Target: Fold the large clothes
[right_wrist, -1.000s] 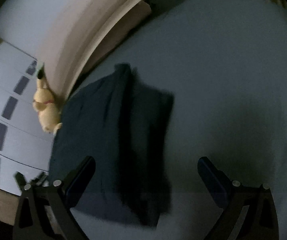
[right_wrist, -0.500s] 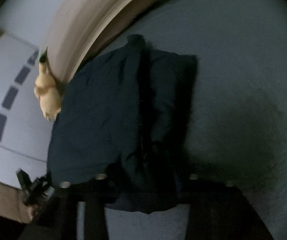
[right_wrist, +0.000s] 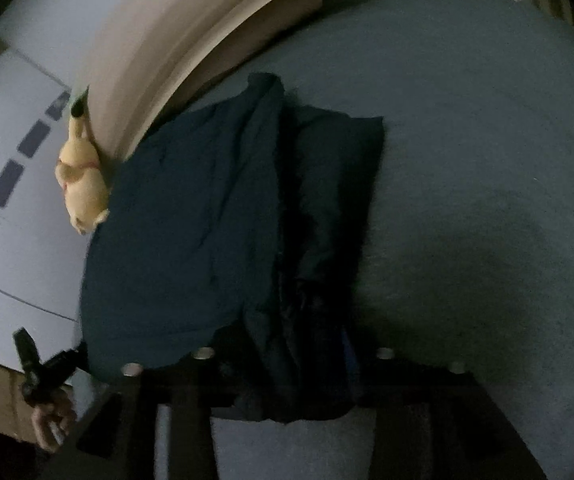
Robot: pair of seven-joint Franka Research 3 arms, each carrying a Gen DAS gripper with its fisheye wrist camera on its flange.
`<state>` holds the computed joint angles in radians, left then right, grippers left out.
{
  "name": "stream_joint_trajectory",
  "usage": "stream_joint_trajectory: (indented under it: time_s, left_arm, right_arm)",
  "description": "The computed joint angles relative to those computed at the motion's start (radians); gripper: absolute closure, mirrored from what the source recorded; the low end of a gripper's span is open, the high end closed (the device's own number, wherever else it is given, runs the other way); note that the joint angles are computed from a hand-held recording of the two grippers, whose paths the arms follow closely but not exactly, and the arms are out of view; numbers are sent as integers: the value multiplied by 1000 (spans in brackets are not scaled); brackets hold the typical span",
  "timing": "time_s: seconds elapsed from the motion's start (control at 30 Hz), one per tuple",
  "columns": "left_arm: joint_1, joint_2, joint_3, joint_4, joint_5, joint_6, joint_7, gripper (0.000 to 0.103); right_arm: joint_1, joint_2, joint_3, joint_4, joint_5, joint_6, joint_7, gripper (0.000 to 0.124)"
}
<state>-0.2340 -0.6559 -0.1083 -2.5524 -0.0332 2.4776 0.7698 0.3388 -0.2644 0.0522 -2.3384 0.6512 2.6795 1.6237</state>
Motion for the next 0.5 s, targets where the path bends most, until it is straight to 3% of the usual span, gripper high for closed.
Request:
stream_joint_trajectory:
  time_s: [0.07,0.17,0.23,0.33,0.4,0.5]
  left_arm:
    - [30,-39,-12,5,21,-22,-33,63]
    - [106,-57,-73,44,129,-41,-104,41]
    - [113,-2,-86,105,188,-30,-94,40]
    - [67,116,-75,189,208,5,-23,40]
    - [64,185,-90,242,227,5,-13,40]
    - [60,258,-94,295,245,1,0,40]
  right_arm:
    - [-18,-35,3,-24,-2,52,35,57]
    - [-41,-14,18,14,-78,108,119,52]
    - [-23,41,-4,84,-73,71,92,52]
    - [-35,151,-8,203,-67,-9,51,52]
    - [-41,189,-10,224,0,-46,25,52]
    - [-44,248,-8,265,25,-40,35,52]
